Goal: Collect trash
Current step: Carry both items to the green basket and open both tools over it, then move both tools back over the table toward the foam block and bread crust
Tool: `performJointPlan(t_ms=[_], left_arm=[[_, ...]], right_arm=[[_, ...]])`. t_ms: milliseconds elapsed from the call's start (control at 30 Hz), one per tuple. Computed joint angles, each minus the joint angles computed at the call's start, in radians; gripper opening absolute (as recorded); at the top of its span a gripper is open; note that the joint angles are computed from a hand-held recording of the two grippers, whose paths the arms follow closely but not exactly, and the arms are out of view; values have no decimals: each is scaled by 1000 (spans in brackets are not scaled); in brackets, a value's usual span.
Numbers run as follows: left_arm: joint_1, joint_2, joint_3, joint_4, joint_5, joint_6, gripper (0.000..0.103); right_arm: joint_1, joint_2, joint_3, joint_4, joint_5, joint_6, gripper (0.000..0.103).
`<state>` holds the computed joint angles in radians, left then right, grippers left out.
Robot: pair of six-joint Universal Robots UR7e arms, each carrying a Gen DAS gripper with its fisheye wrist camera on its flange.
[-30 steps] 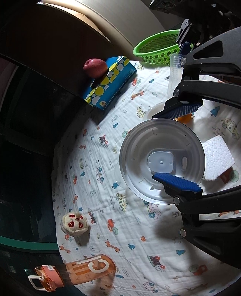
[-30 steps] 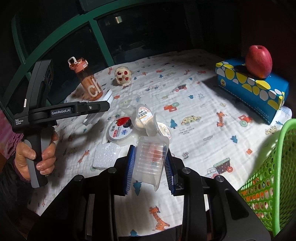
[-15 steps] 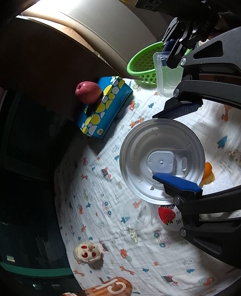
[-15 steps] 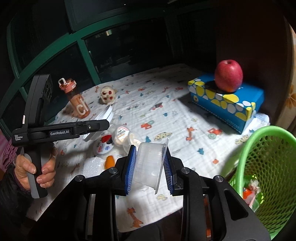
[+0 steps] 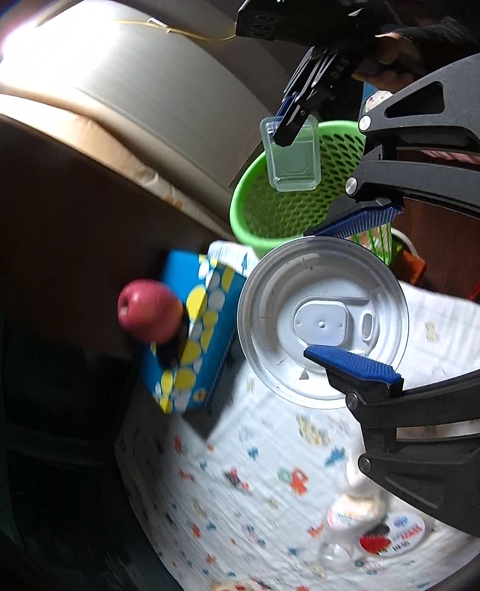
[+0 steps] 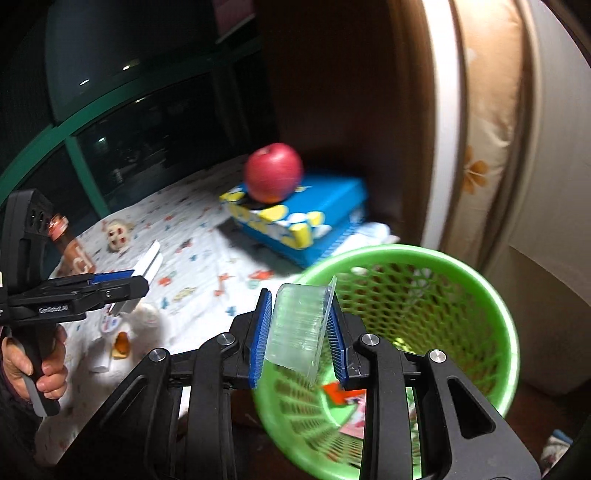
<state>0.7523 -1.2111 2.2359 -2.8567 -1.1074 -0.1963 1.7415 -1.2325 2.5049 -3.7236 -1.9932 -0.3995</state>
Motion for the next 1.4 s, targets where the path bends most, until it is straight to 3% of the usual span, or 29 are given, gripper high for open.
performJointPlan(t_ms=[200,333,467,567,700,833,967,1167,1400], left_arm=[[-41,131,-67,-6,-56,18,55],[-61,209,-105,1,-93,16,56],[-73,266,-131,14,-128,12,56],[-77,297,-142,14,-148,10,56],[-82,311,-131,9,-174,-1,67],[-90,286,-95,-12,-163,-8,67],[-99,208,-25,-15,-92,-48,67],[-96,51,90,28,54,-147,67],[-80,-134,192,185,287,-323,67]], right_arm=[[-111,-103,58,29,27,0,32],[-161,-143,90,21,44,-4,47],[-203,-187,121,15,71,-3,52],[-215,-206,141,-5,79,-8,54],[-225,-229,160,-17,92,-4,57],[-215,-236,171,-12,97,1,57],[-181,-206,178,-40,97,4,66],[-108,-124,166,-57,94,18,67],[-16,-16,117,-38,88,40,67]])
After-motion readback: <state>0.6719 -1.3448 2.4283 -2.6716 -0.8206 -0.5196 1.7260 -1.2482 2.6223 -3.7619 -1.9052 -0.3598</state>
